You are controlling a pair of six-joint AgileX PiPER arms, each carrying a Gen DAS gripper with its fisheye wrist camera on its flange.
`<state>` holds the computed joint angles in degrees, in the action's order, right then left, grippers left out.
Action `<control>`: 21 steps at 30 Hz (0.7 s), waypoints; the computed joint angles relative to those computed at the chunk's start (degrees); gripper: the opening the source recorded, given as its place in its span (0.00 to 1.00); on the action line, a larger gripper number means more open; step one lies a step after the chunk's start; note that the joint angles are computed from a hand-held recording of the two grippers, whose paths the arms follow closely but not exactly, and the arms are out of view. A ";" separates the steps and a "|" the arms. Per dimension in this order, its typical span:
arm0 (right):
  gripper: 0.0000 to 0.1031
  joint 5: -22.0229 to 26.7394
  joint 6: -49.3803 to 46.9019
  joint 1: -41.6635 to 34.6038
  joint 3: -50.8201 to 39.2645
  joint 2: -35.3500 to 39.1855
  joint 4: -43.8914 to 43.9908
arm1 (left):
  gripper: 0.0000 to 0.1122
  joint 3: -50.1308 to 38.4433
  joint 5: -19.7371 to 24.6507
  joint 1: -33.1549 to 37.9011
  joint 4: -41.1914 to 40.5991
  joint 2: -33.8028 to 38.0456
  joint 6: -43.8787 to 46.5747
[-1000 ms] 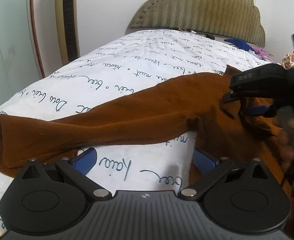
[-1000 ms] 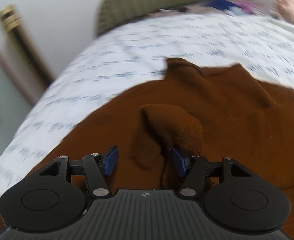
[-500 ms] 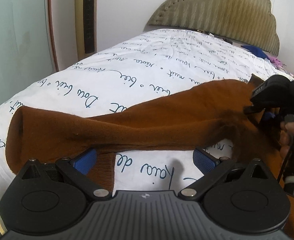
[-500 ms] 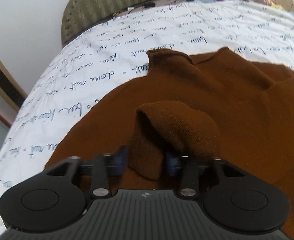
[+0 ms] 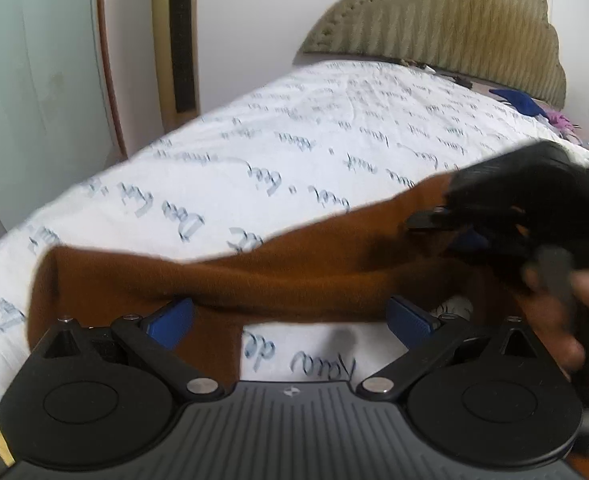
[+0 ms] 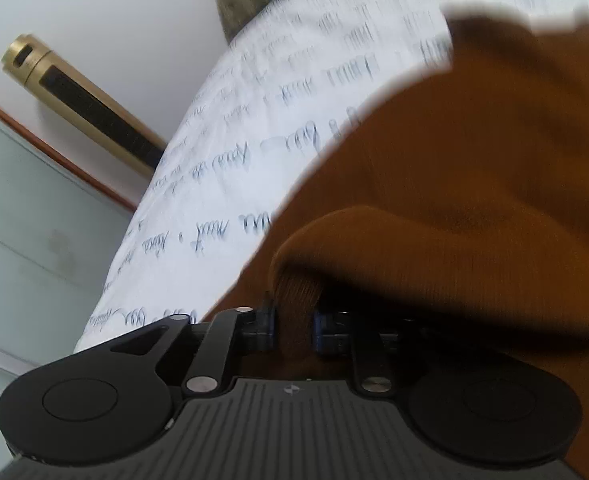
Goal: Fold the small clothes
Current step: 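Carry the held sleeve across the sweater body with the right gripper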
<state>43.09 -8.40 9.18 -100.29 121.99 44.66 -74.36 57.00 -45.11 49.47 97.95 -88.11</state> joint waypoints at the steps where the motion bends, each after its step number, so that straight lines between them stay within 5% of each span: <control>1: 0.40 0.78 -3.85 -1.31 2.49 -1.65 4.12 | 0.92 -0.83 0.63 -0.04 0.68 0.16 0.60; 3: 0.57 4.40 -9.46 -4.12 7.10 -6.45 7.15 | 0.92 -4.42 2.56 0.03 0.86 1.13 3.38; 4: 0.56 5.38 -13.21 -5.72 9.93 -9.36 7.77 | 0.92 -5.91 2.84 -0.12 1.52 1.43 4.06; 9: 0.56 -3.60 -25.65 -15.61 24.56 -25.12 0.35 | 0.92 -17.00 0.01 -0.87 2.67 6.91 10.27; 11: 0.57 -3.76 -28.00 -21.11 24.69 -24.89 -1.16 | 0.92 -24.12 -0.93 -1.02 1.83 12.03 14.59; 16: 0.57 9.58 -28.20 -35.46 21.68 -19.12 2.53 | 0.92 -46.12 5.30 -1.99 -6.45 27.85 29.25; 18: 0.57 8.77 -30.00 -38.49 24.24 -19.14 3.96 | 0.92 -49.59 6.44 -3.03 -6.58 31.33 31.51; 21: 0.43 -0.98 -28.72 -40.40 29.06 -19.88 3.18 | 0.92 -53.25 9.31 -3.28 -7.99 35.07 33.24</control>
<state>42.10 -37.12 -31.22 -71.23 102.11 47.84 -127.61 66.31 -48.39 41.48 133.03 -54.88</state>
